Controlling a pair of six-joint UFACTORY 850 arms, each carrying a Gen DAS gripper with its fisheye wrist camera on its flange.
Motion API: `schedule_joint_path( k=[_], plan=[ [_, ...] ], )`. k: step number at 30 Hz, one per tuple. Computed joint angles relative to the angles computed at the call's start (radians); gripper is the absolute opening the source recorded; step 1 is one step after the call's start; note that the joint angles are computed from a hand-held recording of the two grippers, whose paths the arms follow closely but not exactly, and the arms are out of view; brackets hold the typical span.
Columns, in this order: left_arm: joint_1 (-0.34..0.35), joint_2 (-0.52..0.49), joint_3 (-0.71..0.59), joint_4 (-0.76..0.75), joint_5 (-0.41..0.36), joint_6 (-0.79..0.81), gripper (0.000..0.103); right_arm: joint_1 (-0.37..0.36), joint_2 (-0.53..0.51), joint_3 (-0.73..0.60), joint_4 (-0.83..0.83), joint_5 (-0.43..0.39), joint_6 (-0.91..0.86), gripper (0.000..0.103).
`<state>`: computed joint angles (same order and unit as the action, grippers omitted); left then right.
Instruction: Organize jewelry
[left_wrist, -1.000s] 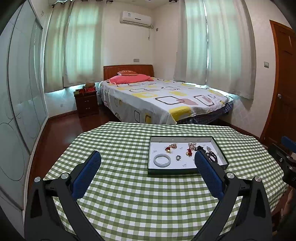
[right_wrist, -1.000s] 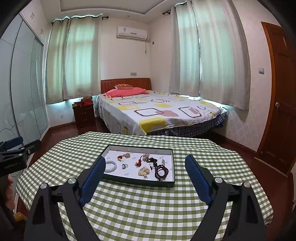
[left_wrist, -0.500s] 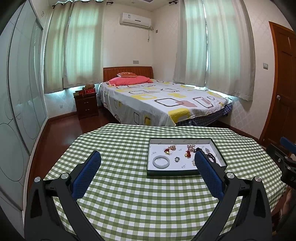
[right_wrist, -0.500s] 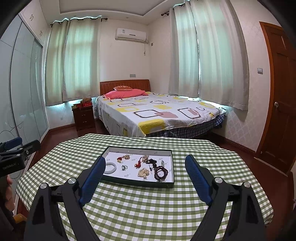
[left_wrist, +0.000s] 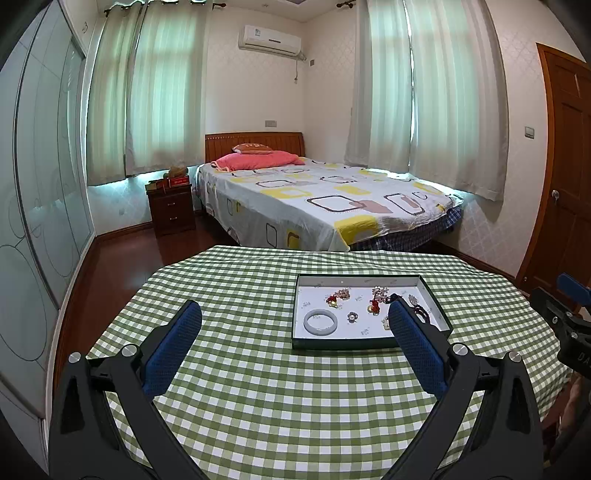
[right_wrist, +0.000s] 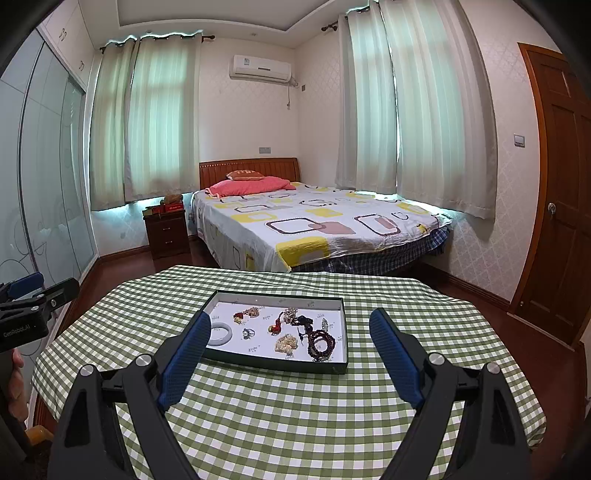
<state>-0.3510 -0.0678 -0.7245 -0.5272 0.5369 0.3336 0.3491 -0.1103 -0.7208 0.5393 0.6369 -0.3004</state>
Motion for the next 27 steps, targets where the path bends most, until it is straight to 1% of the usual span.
schedule_joint_path(
  k=[27],
  plan=[
    [0.003, -0.004, -0.004, -0.013, 0.004, -0.001, 0.099, 0.001, -0.002, -0.001, 0.002, -0.001, -0.001, 0.085]
  ],
)
